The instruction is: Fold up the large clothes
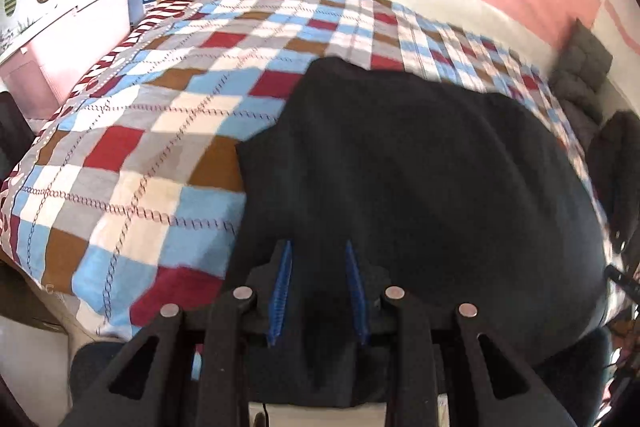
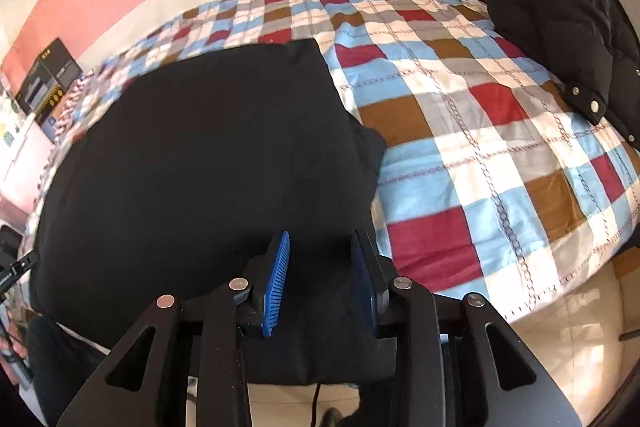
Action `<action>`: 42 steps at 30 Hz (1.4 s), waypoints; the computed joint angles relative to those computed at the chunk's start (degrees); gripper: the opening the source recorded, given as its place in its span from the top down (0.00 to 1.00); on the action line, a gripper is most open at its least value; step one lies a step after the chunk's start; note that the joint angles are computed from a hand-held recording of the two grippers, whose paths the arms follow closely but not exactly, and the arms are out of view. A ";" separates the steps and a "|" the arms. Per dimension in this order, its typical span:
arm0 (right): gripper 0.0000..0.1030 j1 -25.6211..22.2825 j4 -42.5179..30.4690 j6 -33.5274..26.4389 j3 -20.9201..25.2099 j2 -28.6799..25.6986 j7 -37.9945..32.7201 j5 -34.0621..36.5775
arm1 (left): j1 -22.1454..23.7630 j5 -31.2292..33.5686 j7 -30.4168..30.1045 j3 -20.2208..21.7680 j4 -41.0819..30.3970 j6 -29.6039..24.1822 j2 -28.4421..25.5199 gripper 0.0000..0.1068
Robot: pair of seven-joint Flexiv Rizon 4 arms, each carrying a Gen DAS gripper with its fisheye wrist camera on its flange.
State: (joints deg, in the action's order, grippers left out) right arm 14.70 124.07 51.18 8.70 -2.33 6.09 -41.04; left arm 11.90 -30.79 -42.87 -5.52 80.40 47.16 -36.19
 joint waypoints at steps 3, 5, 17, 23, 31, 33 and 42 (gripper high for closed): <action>0.57 -0.65 -0.32 2.47 -0.91 -0.82 -0.05 -3.01 | -0.07 0.45 -3.24 0.32 -5.12 -2.78 -3.11 0.69; 0.44 -1.16 -0.66 4.81 -1.57 -2.20 -0.98 -3.45 | 0.23 0.24 -5.09 -0.08 -8.16 -4.68 -5.26 0.68; 0.42 -1.42 -1.26 0.17 -2.30 -2.28 -2.28 0.43 | 0.14 3.86 -10.26 -0.02 -14.18 -5.06 -9.40 0.61; 0.50 -2.59 -2.92 7.13 -3.58 -3.97 -0.84 -6.91 | 0.74 -0.15 -5.50 -3.88 -14.91 -5.86 -9.57 0.62; 0.57 -3.05 -4.11 4.95 -5.20 -6.40 -5.60 -0.30 | -1.23 2.88 -7.85 -2.06 -22.83 -9.73 -14.66 0.69; 0.57 -3.67 -2.61 5.46 -5.09 -4.86 -4.79 -0.02 | -0.66 2.64 -8.09 -2.19 -23.35 -10.57 -14.76 0.69; 0.27 -7.20 5.69 23.56 -5.66 -3.08 1.69 -0.28 | 1.85 0.31 -15.13 -2.19 -27.69 -17.60 -17.31 0.53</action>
State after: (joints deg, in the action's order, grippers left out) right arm 7.50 129.76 74.74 3.04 -5.41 7.78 -41.32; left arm 13.74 -30.48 -58.00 -7.72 52.71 29.56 -53.50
